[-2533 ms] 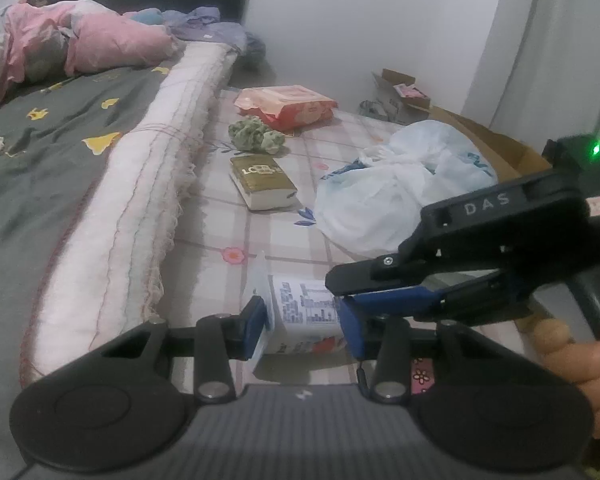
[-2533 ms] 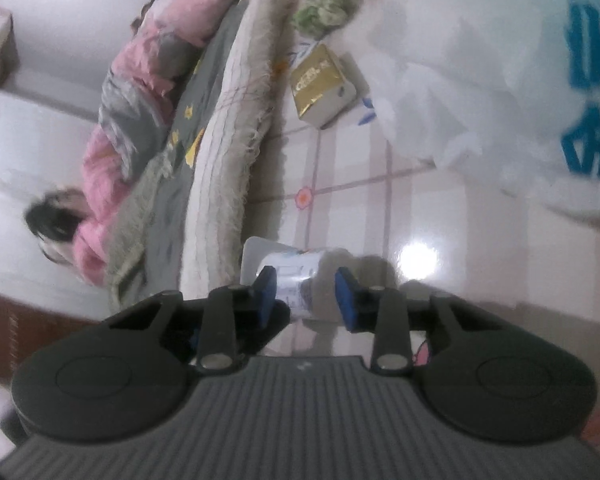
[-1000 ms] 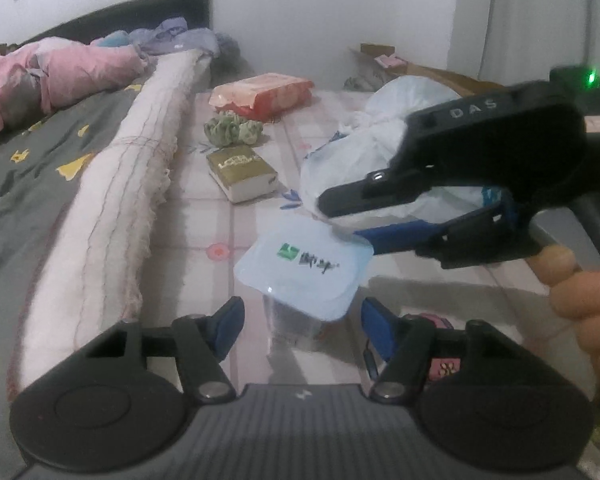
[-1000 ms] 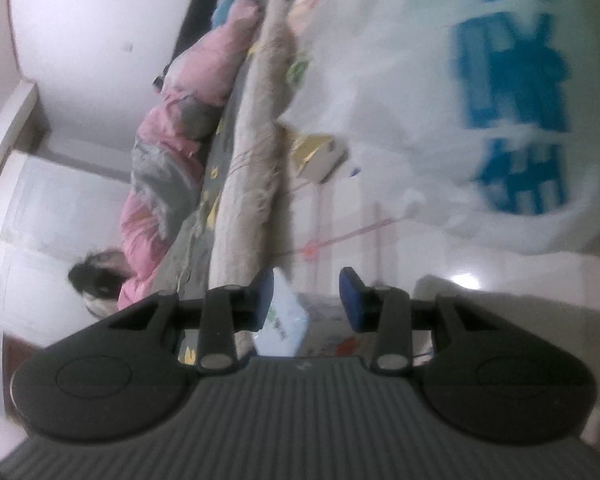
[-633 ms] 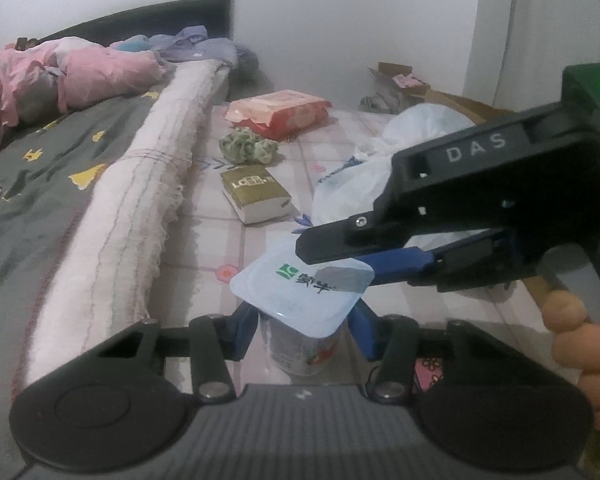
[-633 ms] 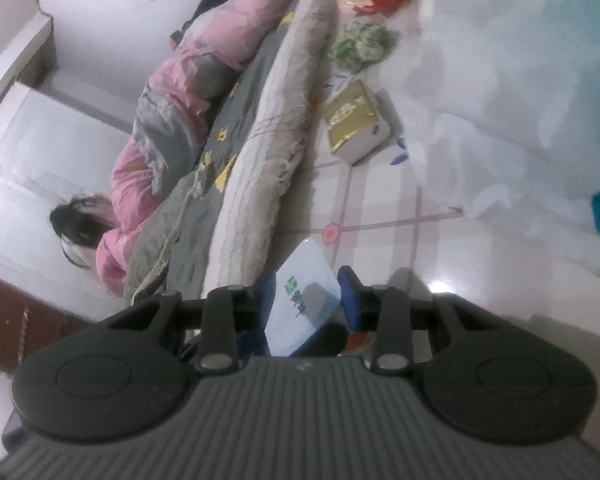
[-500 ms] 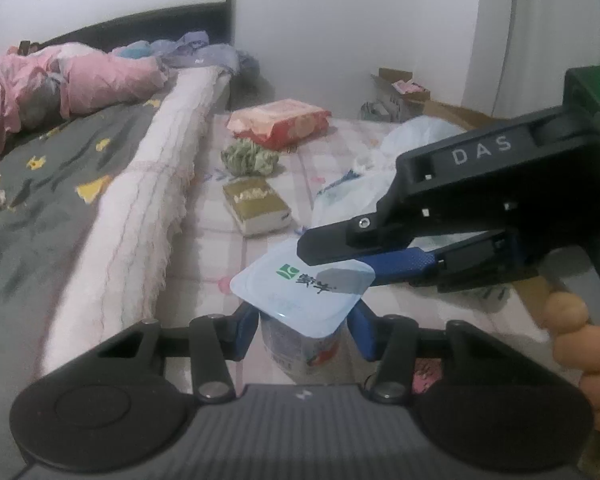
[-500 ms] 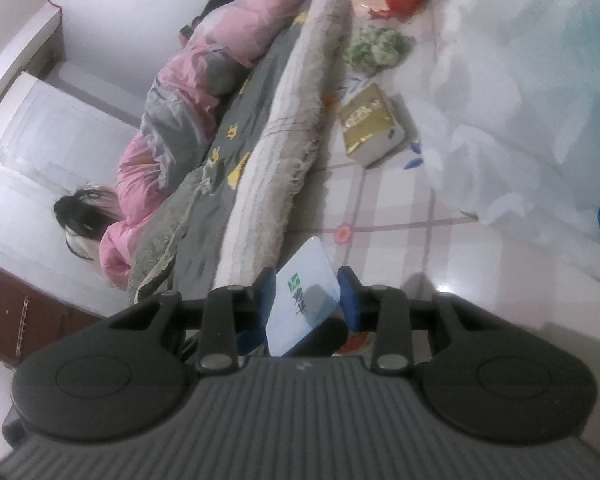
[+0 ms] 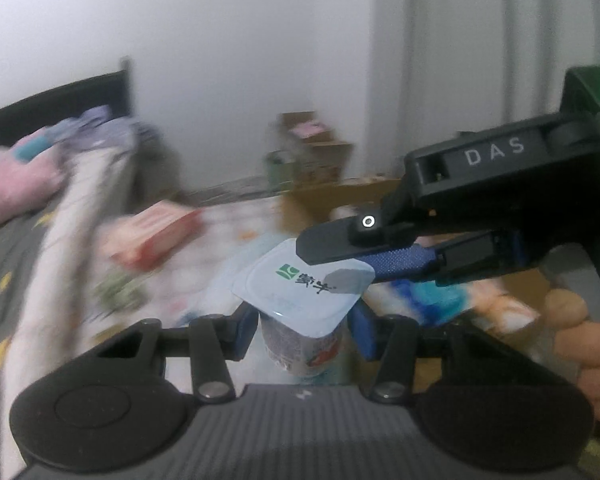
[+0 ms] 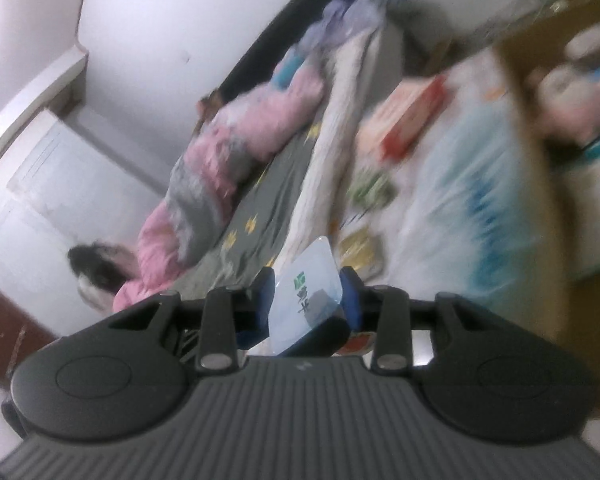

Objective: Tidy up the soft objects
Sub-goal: 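Carry the yogurt cup into the cardboard box and open the right gripper, then move the right gripper back toward the green floral scrunchie on the bed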

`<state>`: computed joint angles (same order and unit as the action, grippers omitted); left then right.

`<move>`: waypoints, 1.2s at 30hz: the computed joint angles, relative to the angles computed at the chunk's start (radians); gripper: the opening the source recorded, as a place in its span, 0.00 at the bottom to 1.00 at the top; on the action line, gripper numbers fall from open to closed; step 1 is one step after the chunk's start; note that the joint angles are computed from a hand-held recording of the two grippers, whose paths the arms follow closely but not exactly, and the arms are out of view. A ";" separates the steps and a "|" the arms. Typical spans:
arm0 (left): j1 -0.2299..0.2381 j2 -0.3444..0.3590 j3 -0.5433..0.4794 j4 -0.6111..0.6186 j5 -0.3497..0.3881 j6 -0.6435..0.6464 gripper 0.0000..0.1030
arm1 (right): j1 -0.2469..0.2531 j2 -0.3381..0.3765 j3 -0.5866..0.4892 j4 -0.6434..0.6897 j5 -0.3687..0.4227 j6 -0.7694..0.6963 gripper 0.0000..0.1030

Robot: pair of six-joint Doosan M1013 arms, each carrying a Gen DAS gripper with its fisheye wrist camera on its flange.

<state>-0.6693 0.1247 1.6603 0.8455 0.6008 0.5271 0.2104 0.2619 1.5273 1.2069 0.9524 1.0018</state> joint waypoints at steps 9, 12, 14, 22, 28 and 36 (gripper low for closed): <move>0.005 0.157 -0.184 -0.514 0.011 0.484 0.49 | -0.159 0.012 -0.005 -0.115 0.076 0.130 0.41; 0.013 0.186 -0.211 -0.634 0.061 0.580 0.49 | -0.191 0.044 -0.003 -0.128 0.133 0.182 0.41; 0.015 0.190 -0.211 -0.664 0.083 0.610 0.49 | -0.199 0.063 -0.003 -0.142 0.164 0.200 0.41; 0.017 0.152 -0.162 -0.641 0.048 0.631 0.55 | -0.211 0.152 -0.073 -0.222 0.285 0.295 0.41; 0.023 0.088 -0.099 -0.608 0.010 0.564 0.56 | -0.192 0.152 -0.101 -0.348 0.233 0.337 0.41; 0.026 0.016 -0.015 -0.479 -0.018 0.385 0.57 | -0.143 0.169 -0.161 -0.442 0.212 0.359 0.40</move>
